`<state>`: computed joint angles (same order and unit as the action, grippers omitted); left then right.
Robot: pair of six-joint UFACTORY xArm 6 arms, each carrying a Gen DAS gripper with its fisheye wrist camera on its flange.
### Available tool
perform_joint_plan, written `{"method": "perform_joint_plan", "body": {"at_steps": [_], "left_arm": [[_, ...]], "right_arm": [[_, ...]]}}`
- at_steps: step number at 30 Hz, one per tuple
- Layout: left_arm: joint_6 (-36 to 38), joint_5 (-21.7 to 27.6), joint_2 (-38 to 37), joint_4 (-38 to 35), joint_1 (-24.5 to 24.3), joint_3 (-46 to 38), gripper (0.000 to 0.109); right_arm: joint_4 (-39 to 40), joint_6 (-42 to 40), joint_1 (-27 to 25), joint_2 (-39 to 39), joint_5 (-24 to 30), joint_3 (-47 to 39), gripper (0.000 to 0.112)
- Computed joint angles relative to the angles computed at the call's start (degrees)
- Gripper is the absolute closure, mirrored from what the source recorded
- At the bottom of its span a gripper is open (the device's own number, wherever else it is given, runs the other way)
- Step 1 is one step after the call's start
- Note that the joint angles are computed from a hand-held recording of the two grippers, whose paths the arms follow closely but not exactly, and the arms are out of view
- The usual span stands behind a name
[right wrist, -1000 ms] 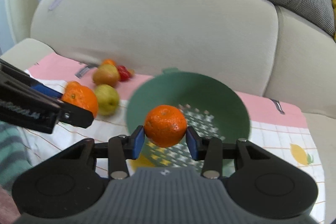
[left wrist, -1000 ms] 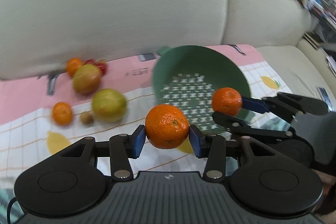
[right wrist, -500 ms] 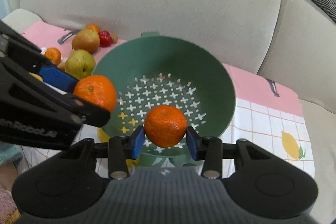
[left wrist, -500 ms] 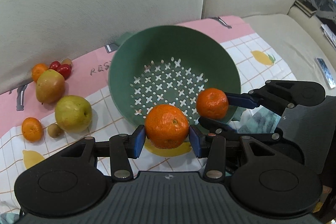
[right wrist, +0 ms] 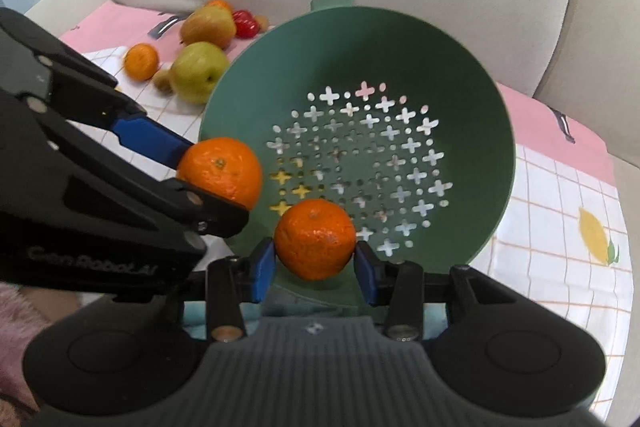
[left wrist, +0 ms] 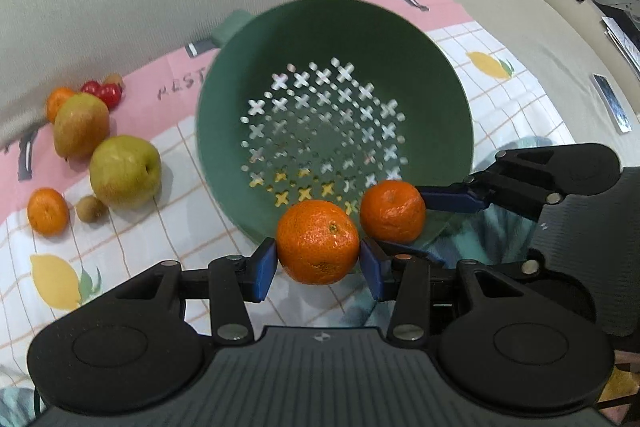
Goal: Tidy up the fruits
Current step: 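Carry both tangerines over the green colander with both tools, then open both tools to drop the tangerines into the colander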
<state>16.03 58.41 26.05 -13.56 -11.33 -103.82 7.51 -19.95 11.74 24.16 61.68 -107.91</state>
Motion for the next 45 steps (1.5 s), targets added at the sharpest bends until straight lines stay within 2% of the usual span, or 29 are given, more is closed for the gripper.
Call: {"method": "perform_joint_plan", "body": {"at_steps": [3, 8, 13, 19, 26, 37, 41, 45], "left_arm": [[-0.93, 1.22, 0.94, 0.74, -0.13, -1.64, 0.058], [-2.63, 2.65, 2.90, 1.65, -0.41, -5.09, 0.058], [-4.56, 4.83, 6.56, 3.37, -0.67, -11.58, 0.058], [-6.02, 10.94, 13.59, 4.29, -0.81, -23.98, 0.058], [-6.77, 16.37, 19.38, 5.63, -1.19, -33.03, 0.058], [-7.32, 19.59, 23.11, 7.53, -1.79, -38.93, 0.057], [-7.95, 19.18, 22.70, 7.57, -1.81, -38.51, 0.058], [-7.90, 16.11, 19.63, 7.62, -1.73, -33.82, 0.058]], "right_arm": [[2.75, -0.84, -0.50, 1.15, 4.35, -3.11, 0.072], [-0.76, -0.31, 0.03, 1.51, 3.00, -2.97, 0.072], [-1.71, -0.06, -0.28, 5.20, 5.14, -8.71, 0.072], [-4.27, -0.36, 0.23, 12.54, 9.08, -19.90, 0.072], [-4.67, -0.97, -0.18, 17.92, 13.53, -27.74, 0.071], [-3.95, -1.32, -0.63, 16.90, 14.22, -25.49, 0.073], [-3.97, -1.75, -0.70, 16.10, 13.45, -24.42, 0.072], [-3.61, -1.81, -0.70, 15.18, 12.72, -23.60, 0.063]]}}
